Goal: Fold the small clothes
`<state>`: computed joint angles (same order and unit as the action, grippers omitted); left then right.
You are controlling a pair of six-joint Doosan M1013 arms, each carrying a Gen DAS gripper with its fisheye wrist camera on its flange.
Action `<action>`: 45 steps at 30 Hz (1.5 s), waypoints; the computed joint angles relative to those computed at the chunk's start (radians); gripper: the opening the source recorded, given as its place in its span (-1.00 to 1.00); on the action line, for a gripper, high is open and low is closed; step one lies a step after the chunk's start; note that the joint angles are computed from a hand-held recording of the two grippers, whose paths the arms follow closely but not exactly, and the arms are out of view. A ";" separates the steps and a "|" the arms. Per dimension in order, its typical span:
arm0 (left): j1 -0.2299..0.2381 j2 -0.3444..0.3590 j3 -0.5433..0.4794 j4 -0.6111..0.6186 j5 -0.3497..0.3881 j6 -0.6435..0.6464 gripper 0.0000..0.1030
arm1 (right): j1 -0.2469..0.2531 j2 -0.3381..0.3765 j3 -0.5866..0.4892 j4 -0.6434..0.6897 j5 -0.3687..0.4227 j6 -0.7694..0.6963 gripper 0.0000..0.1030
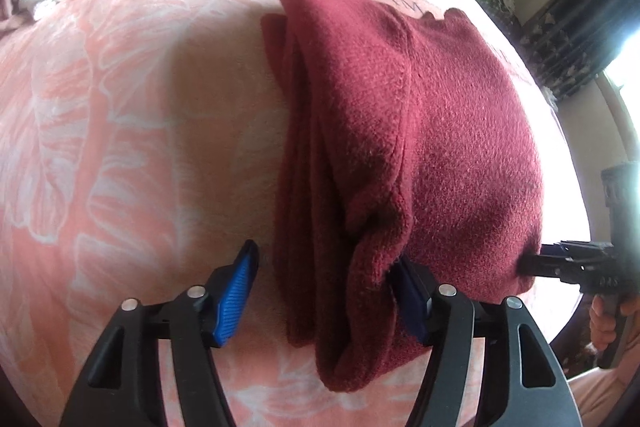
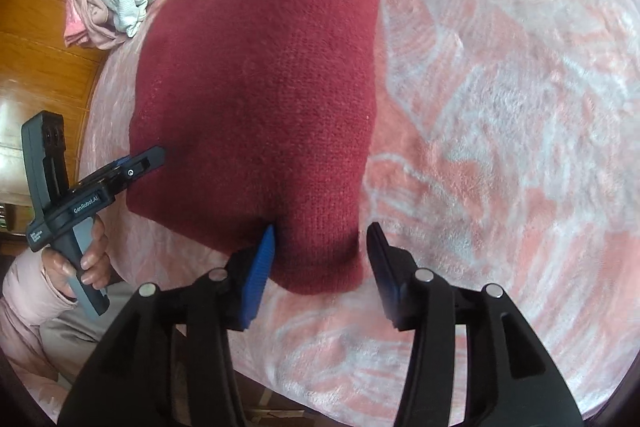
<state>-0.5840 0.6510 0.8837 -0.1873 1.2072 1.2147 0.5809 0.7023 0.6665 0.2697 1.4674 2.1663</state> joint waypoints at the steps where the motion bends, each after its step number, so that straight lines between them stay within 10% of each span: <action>1: -0.001 -0.003 -0.002 0.009 0.005 -0.013 0.28 | 0.009 0.001 -0.020 -0.040 0.013 0.002 0.07; 30: -0.131 -0.178 0.059 0.495 0.082 -0.311 0.67 | 0.151 -0.082 -0.042 -0.368 -0.059 0.168 0.89; 45: -0.176 -0.221 0.105 0.567 0.067 -0.288 0.77 | 0.184 -0.068 -0.066 -0.481 -0.020 0.196 0.94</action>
